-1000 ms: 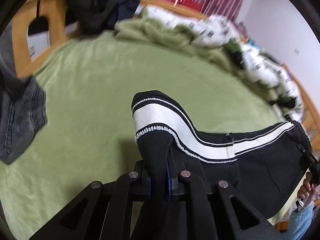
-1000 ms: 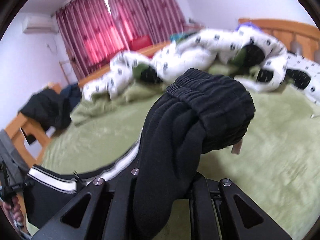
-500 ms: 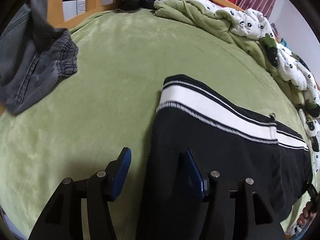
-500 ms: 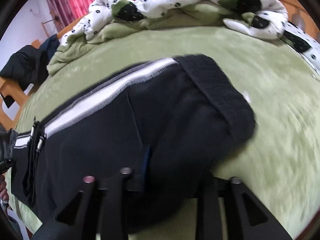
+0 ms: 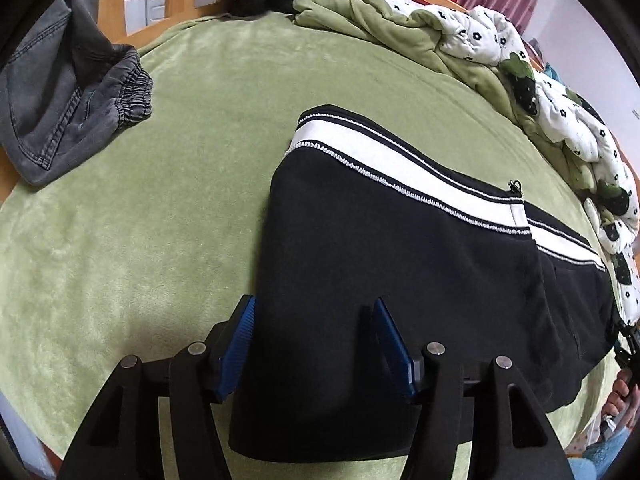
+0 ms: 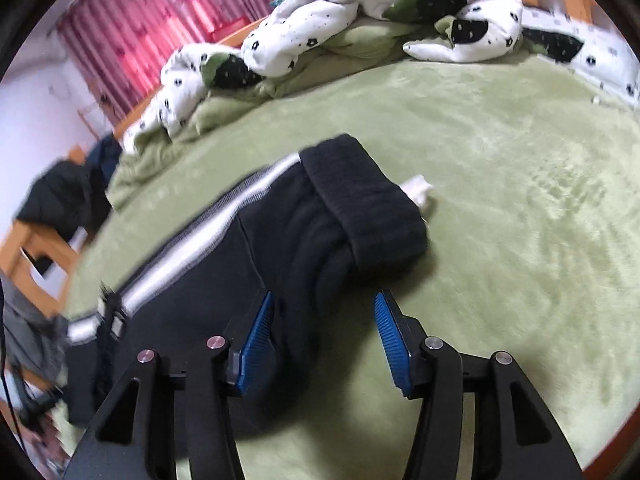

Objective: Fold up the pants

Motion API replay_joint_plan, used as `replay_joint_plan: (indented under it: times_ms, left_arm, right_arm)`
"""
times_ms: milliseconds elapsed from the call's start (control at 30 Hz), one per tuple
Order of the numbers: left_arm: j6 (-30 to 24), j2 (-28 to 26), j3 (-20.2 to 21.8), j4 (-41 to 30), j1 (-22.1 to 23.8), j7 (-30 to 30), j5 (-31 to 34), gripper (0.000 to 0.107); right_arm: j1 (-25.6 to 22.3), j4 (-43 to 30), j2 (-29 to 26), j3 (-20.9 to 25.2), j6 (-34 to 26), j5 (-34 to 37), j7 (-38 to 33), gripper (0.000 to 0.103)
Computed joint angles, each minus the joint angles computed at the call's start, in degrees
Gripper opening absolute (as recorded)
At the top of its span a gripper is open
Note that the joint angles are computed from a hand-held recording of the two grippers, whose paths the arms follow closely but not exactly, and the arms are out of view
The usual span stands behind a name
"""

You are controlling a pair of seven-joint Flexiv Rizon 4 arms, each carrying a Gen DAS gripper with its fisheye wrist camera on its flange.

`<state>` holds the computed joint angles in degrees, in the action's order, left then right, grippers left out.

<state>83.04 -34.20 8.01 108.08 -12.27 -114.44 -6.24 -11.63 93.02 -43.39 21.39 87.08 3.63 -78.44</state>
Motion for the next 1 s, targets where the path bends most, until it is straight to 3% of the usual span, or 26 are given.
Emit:
replay_joint_plan:
  times_ms: [33, 100, 167, 233, 300, 367, 467, 533, 600, 667, 733, 800, 933, 1000]
  left_arm:
    - [0.23, 0.04, -0.05, 0.02, -0.03, -0.39, -0.21, 0.058]
    - [3.06, 0.47, -1.64, 1.19, 1.10, -0.37, -0.87, 0.058]
    - [8.41, 1.13, -6.44, 3.68, 4.84, 2.25, -1.79, 0.058]
    - [10.77, 1.44, -7.13, 4.85, 5.18, 3.59, -2.57, 0.058]
    - [10.72, 1.57, -6.99, 5.25, 4.89, 5.22, -3.17, 0.058]
    - [10.42, 1.68, -6.32, 5.56, 4.20, 6.26, -3.79, 0.058]
    - [13.14, 2.05, -9.47, 7.35, 6.74, 7.33, -5.17, 0.058]
    - [16.60, 2.02, -14.88, 9.01, 11.35, 8.03, -5.70, 0.058]
    - [18.11, 2.15, -17.62, 9.91, 13.63, 8.24, -5.75, 0.058]
    - [18.18, 2.39, -20.45, 10.52, 16.10, 8.94, -5.18, 0.058]
    - [16.92, 3.04, -21.31, 10.93, 16.82, 9.51, -5.15, 0.058]
    - [16.66, 4.00, -20.44, 11.69, 16.02, 10.02, -5.30, 0.058]
    - [16.08, 6.03, -16.25, 13.57, 12.15, 9.77, -6.37, 0.058]
    - [16.18, 6.78, -17.02, 15.39, 13.01, 8.95, -7.16, 0.058]
  right_arm:
    - [-0.23, -2.31, -1.21, 0.48, -2.13, 0.02, 0.68, 0.066]
    - [2.71, -6.62, -3.03, -3.05, -7.43, -0.63, 3.67, 0.068]
    - [3.76, -10.73, -5.56, -3.98, -10.86, 0.21, 5.02, 0.073]
    - [3.73, -14.53, -7.96, -3.34, -12.09, 2.30, 5.68, 0.074]
    - [5.81, -16.18, -8.74, -6.10, -10.13, 3.25, 7.93, 0.065]
    - [7.49, -15.75, -8.63, -8.40, -4.95, 2.57, 8.37, 0.051]
    - [6.21, -12.95, -7.97, -5.43, 7.38, -1.62, 0.56, 0.047]
    - [8.80, -10.34, -6.72, -8.90, 12.01, -4.36, -1.05, 0.049]
    - [9.75, -10.73, -6.59, -11.25, 6.49, -6.25, 1.33, 0.054]
    - [7.64, -12.33, -7.26, -9.52, -2.62, -7.34, 3.74, 0.057]
    - [4.57, -12.63, -7.57, -6.16, -7.88, -5.35, 3.82, 0.057]
    - [2.03, -8.88, -6.12, -3.85, -5.45, -1.96, 1.96, 0.059]
    - [8.25, 1.10, 0.28, -13.30, 0.24, -2.64, 5.54, 0.063]
    - [10.32, 4.43, 3.07, -15.90, -0.26, -4.65, 6.94, 0.063]
